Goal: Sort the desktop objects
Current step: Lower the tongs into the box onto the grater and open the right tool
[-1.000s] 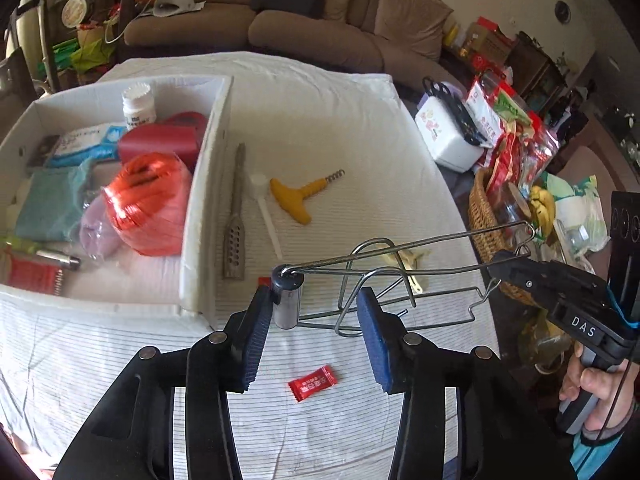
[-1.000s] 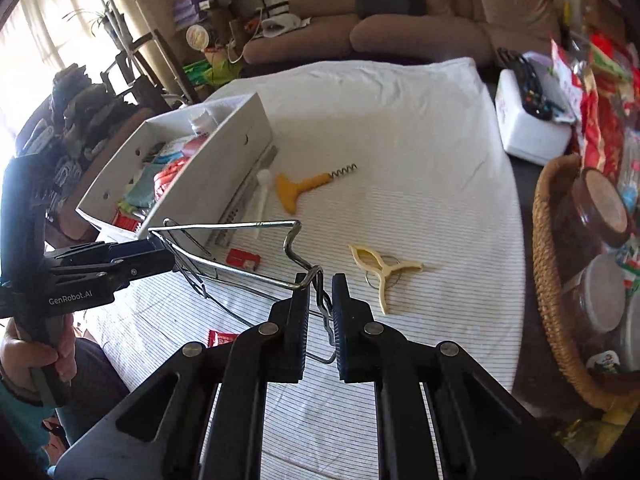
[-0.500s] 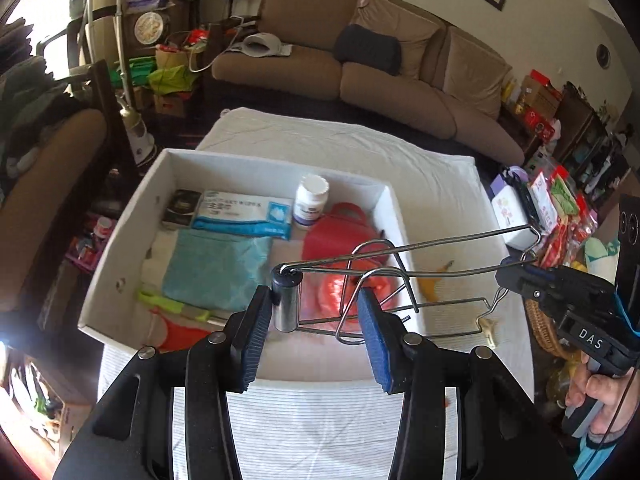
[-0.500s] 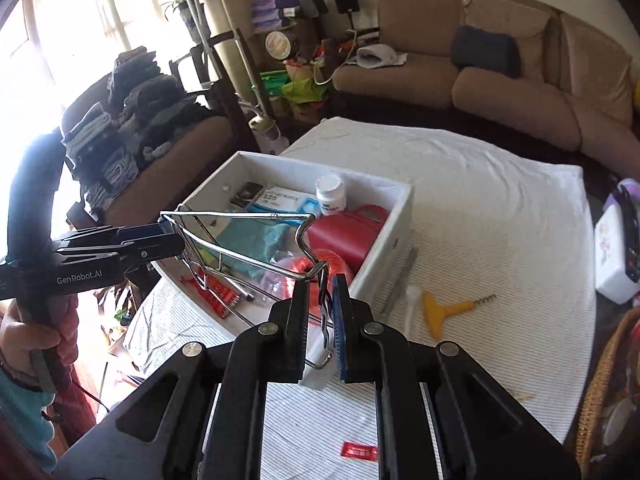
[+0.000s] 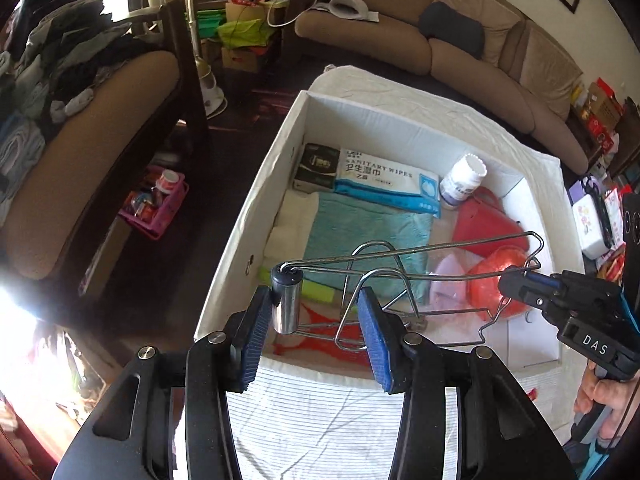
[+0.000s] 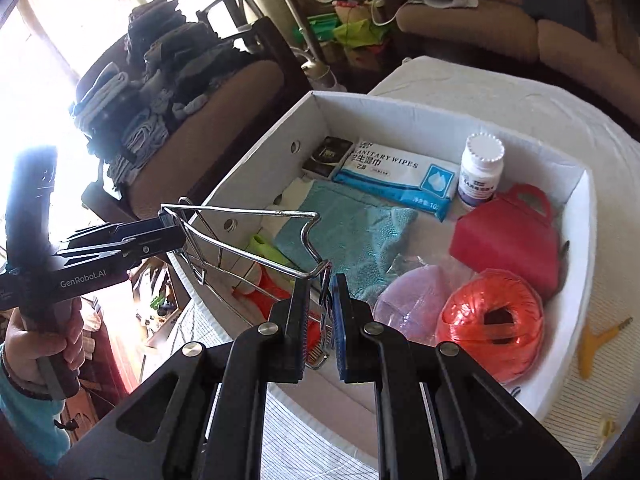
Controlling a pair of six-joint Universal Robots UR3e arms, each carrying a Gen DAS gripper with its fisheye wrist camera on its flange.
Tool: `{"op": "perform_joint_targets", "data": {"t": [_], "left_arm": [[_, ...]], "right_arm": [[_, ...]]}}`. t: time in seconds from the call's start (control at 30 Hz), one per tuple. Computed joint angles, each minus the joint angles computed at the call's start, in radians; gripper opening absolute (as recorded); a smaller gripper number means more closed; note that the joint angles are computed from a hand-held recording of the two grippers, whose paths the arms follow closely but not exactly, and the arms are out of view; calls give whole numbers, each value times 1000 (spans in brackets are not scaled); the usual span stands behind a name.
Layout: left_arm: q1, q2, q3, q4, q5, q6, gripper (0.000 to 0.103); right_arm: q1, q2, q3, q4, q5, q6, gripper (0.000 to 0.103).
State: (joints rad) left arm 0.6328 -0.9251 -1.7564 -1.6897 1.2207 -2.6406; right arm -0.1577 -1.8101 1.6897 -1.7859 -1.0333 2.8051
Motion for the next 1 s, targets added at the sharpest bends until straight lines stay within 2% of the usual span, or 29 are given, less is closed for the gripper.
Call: {"op": "perform_joint_targets", "data": {"t": [0.17,0.33,0.53,0.77,0.87,1.0], "left_arm": [[-105,-81,-81,176,91,-69,46],[-202,-156,-122,276,175,-109,45],[-244,-192,-138,307,232,-117,45],[-232,-225,-152,303,217,-111,43],[-262,-237,-160,325,229,-135,43],[-253,-238,-153,317,215,-135,44]], "right_arm": [[88,126,24,-122,-63,78,11],[86,182,55,-141,-77,73,11],[113,250,50,-145,-102,73,11],[114,335,17,-135,-35,85,11],[175,385,-33,-159,-104,108,12],[170,382,-30,-153,-123,103,13]]}}
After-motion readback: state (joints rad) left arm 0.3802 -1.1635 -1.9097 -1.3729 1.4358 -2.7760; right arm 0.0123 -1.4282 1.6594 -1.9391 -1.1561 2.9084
